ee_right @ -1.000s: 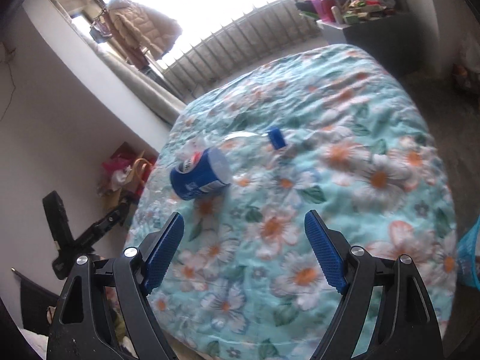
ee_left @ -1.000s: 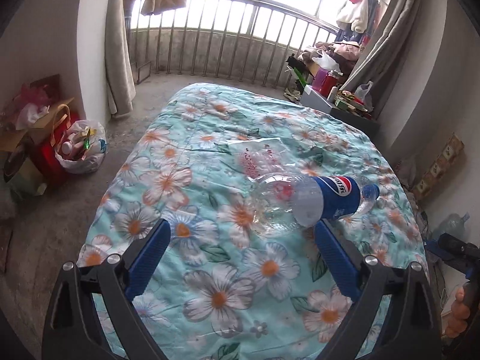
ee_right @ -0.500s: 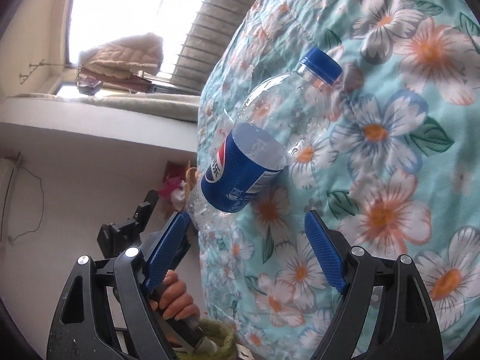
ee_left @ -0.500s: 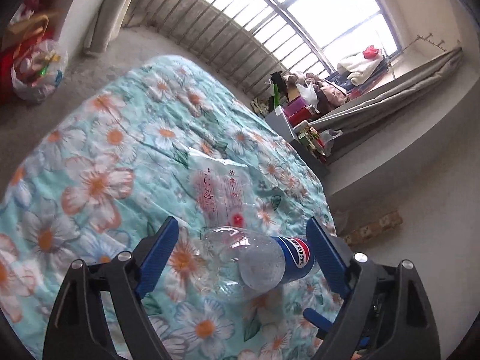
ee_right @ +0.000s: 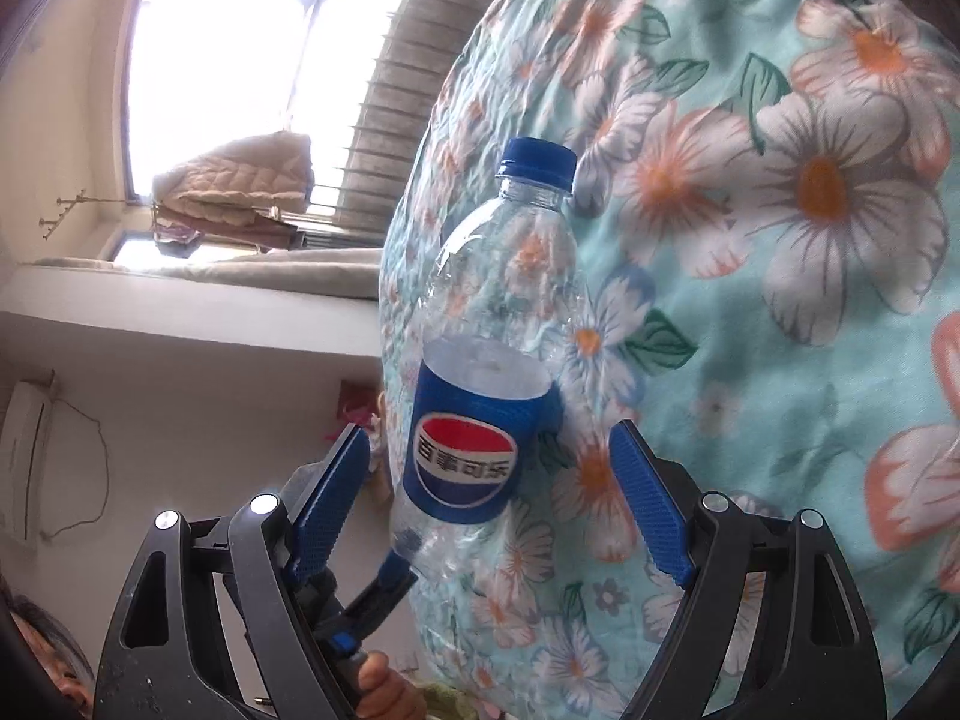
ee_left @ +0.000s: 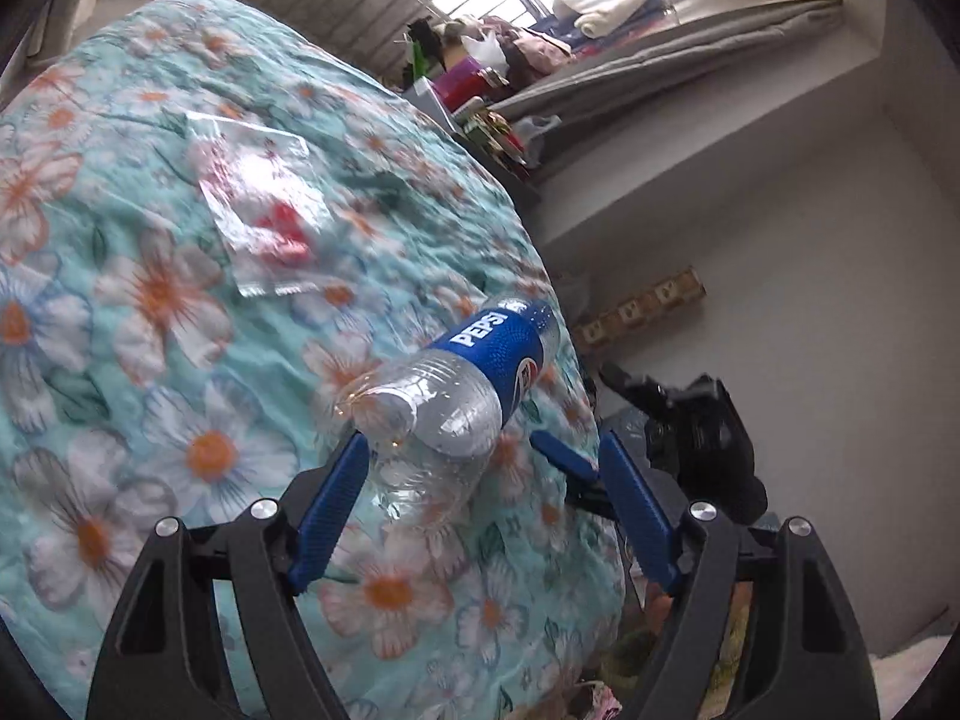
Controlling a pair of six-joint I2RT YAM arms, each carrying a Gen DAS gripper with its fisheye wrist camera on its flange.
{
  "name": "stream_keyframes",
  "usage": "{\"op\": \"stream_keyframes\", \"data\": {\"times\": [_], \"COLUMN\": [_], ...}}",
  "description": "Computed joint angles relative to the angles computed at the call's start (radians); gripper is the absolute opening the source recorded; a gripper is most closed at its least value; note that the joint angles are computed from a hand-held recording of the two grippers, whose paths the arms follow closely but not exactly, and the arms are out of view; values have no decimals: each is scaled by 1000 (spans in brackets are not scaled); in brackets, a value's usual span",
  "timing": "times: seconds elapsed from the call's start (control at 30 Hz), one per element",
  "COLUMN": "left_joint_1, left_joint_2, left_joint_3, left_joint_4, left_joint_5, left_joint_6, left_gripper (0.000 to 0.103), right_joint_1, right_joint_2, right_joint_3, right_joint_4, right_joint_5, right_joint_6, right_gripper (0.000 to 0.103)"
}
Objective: Collect trash
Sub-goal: 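Grasp the clear Pepsi bottle around its label with the right tool, then grasp the red-printed plastic bag with the left tool while the right tool holds the bottle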
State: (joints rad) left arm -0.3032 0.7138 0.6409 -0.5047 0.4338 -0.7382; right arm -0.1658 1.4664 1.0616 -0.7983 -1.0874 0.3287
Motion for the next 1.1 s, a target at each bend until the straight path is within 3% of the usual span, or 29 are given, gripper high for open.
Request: {"op": "stream_keyframes", "data": {"times": [0.07,0.23,0.37,0.43,0.5,0.6,0.67,0.73,0.83,0.9,0.97,1.1], "left_joint_1": [-84,-129,-138,-138,-134,-102,-62,12,149,182,184,242], "left_joint_2": [-10,-28,-62,-63,-68,-126,-167,-149,-58,33,153,321], "left_joint_3": [-25,-115,-109,-86,-67,-50,-27,-4,29,64,116,146], "left_joint_4": [24,143,123,73,24,-54,-110,-143,-167,-179,-197,-124], "left_joint_5": [-71,-15,-16,-30,-40,-40,-47,-30,17,-39,-158,-220], "left_joint_6": [-27,-139,-134,-113,-101,-66,-26,12,56,88,106,99], "left_gripper": [76,76,76,76,76,76,76,76,76,76,76,68], "right_joint_1": [1,82,131,155,183,145,116,70,-41,-112,-178,-243], "right_joint_2": [0,-21,-3,21,43,64,86,126,226,254,249,186], "right_joint_3": [-4,-62,-52,-37,-30,-20,10,65,192,254,287,279], "right_joint_4": [-6,76,167,186,195,161,84,-68,-434,-594,-675,-698], "right_joint_5": [13,-4,7,24,65,27,-5,-37,-45,6,67,175], "right_joint_6": [-15,54,143,166,183,137,59,-96,-487,-675,-790,-875], "right_gripper": [79,79,79,74,61,60,59,59,59,59,57,56]}}
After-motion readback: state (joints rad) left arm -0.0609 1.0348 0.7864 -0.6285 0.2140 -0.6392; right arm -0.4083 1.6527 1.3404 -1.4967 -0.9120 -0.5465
